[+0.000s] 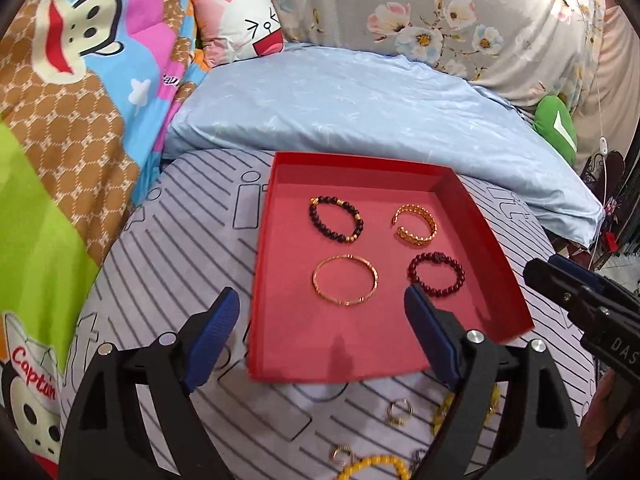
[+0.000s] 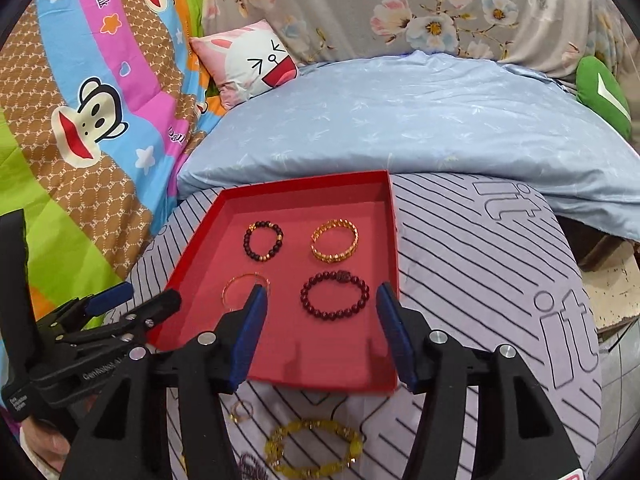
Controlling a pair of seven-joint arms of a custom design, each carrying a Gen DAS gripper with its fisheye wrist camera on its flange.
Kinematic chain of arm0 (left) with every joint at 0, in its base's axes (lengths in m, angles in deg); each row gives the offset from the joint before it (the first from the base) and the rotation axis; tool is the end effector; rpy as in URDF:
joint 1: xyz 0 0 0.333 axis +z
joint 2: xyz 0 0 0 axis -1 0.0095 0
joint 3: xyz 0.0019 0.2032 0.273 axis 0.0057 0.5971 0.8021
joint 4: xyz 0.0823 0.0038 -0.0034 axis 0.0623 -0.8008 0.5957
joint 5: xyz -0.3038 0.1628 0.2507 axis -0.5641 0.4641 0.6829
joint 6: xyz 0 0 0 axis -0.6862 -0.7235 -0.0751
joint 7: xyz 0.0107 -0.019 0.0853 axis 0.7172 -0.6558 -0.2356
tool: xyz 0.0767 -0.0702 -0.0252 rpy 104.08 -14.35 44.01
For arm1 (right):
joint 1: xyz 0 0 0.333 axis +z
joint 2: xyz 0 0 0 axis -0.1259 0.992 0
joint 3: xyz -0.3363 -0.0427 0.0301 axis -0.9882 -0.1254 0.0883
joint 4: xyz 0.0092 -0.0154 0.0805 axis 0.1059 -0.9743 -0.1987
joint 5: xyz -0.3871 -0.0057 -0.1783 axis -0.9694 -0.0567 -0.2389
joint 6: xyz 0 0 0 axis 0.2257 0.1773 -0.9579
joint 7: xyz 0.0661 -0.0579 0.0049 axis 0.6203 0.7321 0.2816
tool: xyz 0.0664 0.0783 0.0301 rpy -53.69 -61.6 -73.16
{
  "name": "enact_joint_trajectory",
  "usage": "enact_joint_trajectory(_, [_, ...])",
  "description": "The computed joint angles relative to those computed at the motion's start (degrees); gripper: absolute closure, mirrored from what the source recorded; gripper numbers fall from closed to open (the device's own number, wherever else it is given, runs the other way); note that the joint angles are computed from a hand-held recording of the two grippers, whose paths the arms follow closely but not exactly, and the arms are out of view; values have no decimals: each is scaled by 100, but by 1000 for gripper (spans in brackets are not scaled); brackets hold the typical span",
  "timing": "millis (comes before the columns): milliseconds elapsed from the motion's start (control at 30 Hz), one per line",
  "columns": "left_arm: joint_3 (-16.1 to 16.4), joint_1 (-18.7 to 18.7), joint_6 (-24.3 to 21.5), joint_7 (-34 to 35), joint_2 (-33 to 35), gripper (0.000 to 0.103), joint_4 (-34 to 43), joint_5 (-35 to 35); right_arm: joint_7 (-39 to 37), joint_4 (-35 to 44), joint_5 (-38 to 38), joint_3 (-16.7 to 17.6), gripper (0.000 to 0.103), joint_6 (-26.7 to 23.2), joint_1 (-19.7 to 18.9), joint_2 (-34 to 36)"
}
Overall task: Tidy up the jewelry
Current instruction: 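Withdraw both grippers from the tray toward the remaining bracelets, then grasp the yellow amber bead bracelet with the left gripper while the right gripper grasps the yellow-green bracelet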
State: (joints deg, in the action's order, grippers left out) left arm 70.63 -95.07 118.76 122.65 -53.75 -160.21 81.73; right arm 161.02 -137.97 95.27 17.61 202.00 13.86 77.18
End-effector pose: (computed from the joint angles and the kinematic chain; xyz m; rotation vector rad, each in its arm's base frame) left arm 0.4970 -0.2132 0.5954 -1.9578 1.6176 -0.7791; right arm 0.5293 0.2697 0.5979 -1.8585 1.4564 -0.3714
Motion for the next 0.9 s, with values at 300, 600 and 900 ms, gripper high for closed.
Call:
enact_joint_trajectory(300, [-82,-79,-151,-96,-964,23,-933,-310,492,-898,-397,109,48,-29,-139,-732])
enact_joint_trajectory(600, [-210,-464,-262,16,-1241,25,-1605,-799,1084,-1658,-954,324,48,-130,-304,-1270])
enact_joint_trajectory(900, [-594,-434,-345,-475,-1153,35,-1703,-338,1160,-2046,-837,201,48,-155,-68,-1479])
